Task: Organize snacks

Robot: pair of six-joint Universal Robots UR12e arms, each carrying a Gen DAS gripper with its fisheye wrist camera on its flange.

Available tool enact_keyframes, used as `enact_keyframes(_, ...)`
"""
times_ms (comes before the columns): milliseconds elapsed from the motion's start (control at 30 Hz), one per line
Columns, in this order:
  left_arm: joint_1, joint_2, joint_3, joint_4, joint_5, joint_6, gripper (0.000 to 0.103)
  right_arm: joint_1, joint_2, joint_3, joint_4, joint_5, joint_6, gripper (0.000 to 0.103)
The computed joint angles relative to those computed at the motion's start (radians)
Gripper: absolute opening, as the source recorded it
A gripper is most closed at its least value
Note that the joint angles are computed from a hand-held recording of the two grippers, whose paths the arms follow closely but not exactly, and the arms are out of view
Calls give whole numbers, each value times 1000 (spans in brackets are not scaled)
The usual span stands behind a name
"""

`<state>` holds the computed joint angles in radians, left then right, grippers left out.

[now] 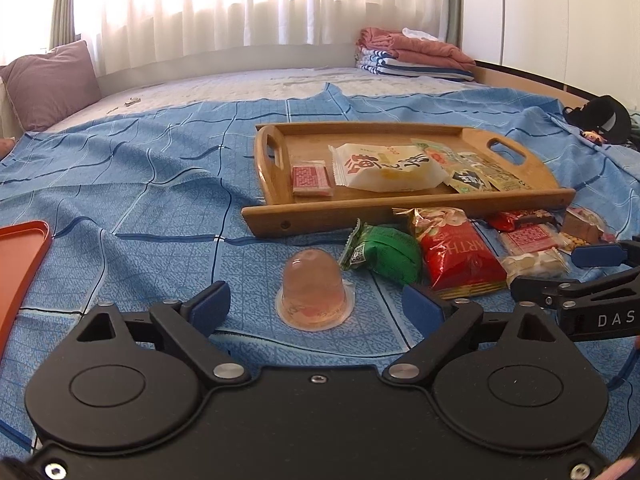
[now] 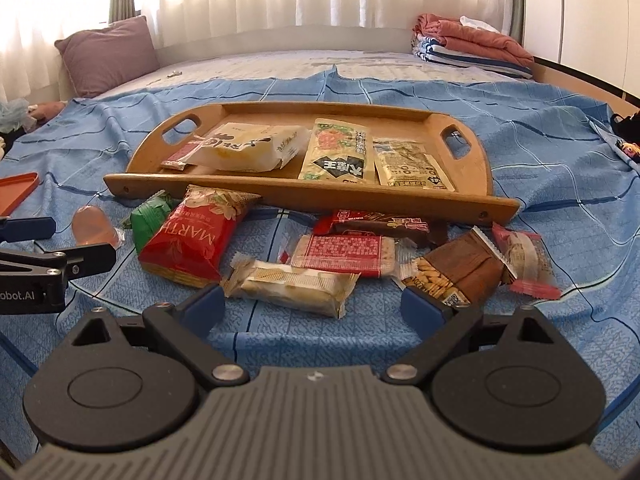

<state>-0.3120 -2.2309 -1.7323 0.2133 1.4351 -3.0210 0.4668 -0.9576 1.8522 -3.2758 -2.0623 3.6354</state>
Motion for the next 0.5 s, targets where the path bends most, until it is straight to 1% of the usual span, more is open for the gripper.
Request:
enact_keyframes(33,0,-2,3,-3,1,-4,89,1,2,0,-4,-4,3,98)
enact_keyframes(100,-1,-4,8,-10,6,-11,82,3,5,-4,-8,-12,9,98)
enact_keyframes(200,-1,-7,16,-25,4,-19,75,6,10,-8,-13,-22,21,98)
enact_keyframes(400,-3,-11,23,-35,5,-29,66,13,22,-23,-20,-26,11,96)
enact_keyframes(500,-3,-13,27,-39,8,-38,64,15,27,-31,-19,-24,8,96)
